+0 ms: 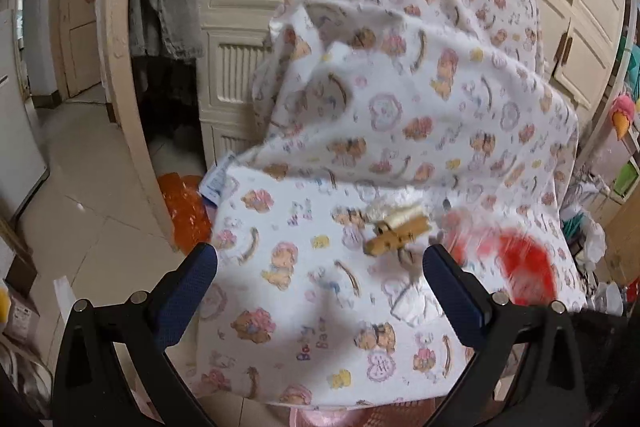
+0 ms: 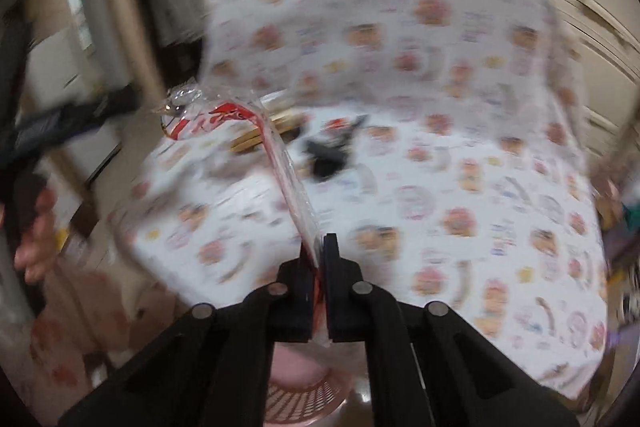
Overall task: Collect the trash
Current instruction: 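Reach the right gripper to the red wrapper and close on it, then grasp the white tissue with the left gripper while the right gripper holds the wrapper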
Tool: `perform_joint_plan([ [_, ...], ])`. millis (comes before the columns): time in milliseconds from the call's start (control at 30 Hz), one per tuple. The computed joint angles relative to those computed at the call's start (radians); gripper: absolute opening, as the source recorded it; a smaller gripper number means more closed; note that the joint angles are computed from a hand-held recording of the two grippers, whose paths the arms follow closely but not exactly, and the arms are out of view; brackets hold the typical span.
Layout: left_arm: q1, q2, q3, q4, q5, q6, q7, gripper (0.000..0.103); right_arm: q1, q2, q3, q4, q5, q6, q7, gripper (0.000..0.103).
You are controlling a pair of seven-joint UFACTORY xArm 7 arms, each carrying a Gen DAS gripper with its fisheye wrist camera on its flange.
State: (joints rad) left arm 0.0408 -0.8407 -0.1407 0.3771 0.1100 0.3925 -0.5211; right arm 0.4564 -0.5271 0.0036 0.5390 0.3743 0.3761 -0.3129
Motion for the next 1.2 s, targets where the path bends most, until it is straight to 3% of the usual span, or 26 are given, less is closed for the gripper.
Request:
perform_joint_plan([
  [133, -0.067, 0.058, 0.002, 0.01, -0.015, 0.001, 0.033, 0.096, -0.069, 0.019, 0.02, 0.018, -0.039, 0.01, 0.077, 0.003],
  [267, -0.178, 0.156, 0.041, 0.037, -0.069, -0.014, 0.105, 0.073, -0.069, 0.043, 0.007, 0.039, -0.032, 0.011, 0.09, 0.003],
  [367, -0.212, 0.22, 0.036, 0.064, -0.092, -0.013, 0.134, 0.059, -0.062, 0.046, 0.005, 0.041, -0.028, 0.005, 0.083, 0.003],
  [567, -0.254, 0.328, 0.05, 0.109, -0.143, -0.014, 0.171, 0.062, -0.061, 0.055, 0.009, 0.049, -0.024, -0.009, 0.083, 0.003],
  [667, -0.216, 0.355, 0.002, 0.117, -0.102, -0.028, 0.141, 0.058, -0.059, 0.073, 0.005, 0.059, -0.02, -0.011, 0.081, 0.003],
  [733, -0.208, 0.362, -0.016, 0.126, -0.07, -0.02, 0.141, 0.034, -0.064, 0.079, 0.009, 0.063, -0.021, -0.011, 0.088, 0.003],
  [767, -0.203, 0.363, -0.027, 0.131, -0.052, -0.01, 0.14, 0.016, -0.065, 0.08, 0.009, 0.063, -0.02, -0.011, 0.089, 0.003],
  [800, -0.208, 0.362, -0.026, 0.133, -0.048, -0.003, 0.141, 0.006, -0.064, 0.081, 0.007, 0.064, -0.018, -0.01, 0.087, 0.003],
  [967, -0.244, 0.325, 0.012, 0.112, -0.095, -0.005, 0.159, 0.004, -0.067, 0.074, 0.012, 0.057, -0.024, -0.019, 0.086, 0.003],
  [1200, -0.253, 0.144, 0.038, 0.062, -0.134, 0.066, 0.166, 0.004, -0.074, 0.046, 0.014, 0.043, -0.033, -0.01, 0.109, 0.004],
])
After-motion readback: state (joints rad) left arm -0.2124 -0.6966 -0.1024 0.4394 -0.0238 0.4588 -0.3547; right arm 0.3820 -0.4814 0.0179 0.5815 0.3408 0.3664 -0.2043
